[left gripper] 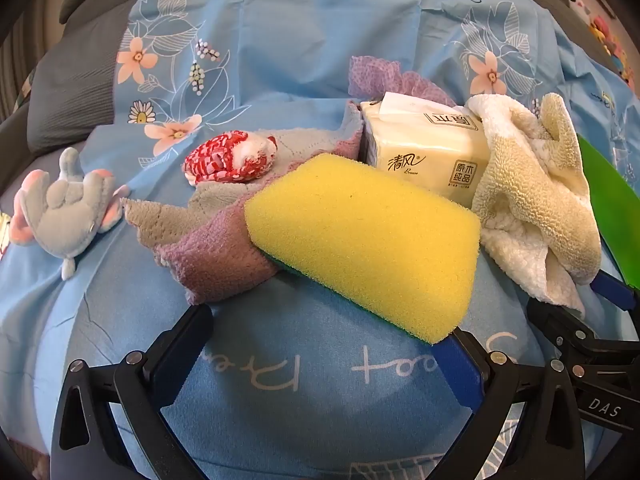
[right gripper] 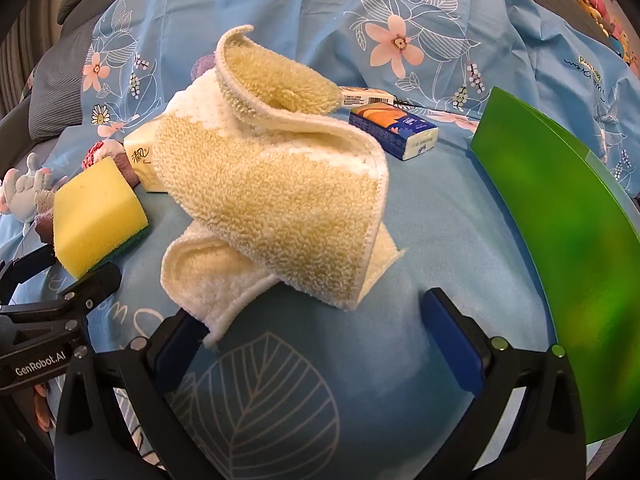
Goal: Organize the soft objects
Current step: 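Move the left tool toward the grey plush elephant on the sheet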
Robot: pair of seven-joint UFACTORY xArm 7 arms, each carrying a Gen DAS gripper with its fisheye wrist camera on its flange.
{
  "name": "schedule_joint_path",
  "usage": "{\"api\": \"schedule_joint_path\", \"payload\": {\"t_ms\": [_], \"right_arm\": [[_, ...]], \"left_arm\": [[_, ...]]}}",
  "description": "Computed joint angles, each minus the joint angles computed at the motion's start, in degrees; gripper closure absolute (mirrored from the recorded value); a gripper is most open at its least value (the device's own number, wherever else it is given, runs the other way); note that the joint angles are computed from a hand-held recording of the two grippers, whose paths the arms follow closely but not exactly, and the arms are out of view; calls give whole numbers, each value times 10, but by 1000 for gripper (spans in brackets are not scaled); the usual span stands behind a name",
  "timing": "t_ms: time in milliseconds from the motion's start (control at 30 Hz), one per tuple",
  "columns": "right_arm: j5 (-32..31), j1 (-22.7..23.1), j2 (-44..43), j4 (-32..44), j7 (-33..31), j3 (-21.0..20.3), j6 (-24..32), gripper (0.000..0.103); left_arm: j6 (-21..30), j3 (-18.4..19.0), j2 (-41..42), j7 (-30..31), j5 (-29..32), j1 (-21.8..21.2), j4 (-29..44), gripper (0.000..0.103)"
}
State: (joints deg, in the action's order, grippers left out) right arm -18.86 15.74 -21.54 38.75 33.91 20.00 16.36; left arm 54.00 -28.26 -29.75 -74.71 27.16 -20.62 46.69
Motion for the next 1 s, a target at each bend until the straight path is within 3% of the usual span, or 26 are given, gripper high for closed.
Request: {"api": "schedule_joint_path", "payload": {"t_ms": [500,733,867,1000], "right_arm": [[-2,0,1,1,1,0,1,1],[-1,1,15,21,19,6,29,1],[41,40,7,10,-13,-26,22,1],[135,106,-22,-18,-83,-78,-17,1]], "left_arm": [[-3,1,-3,0,-2,2,-2,0],[10,10,-4,18,-21,-6,3,0],[30,19,-16,40,-52,-19,7,0],[15,34,-52,59,-84,-28,-7,0]]}}
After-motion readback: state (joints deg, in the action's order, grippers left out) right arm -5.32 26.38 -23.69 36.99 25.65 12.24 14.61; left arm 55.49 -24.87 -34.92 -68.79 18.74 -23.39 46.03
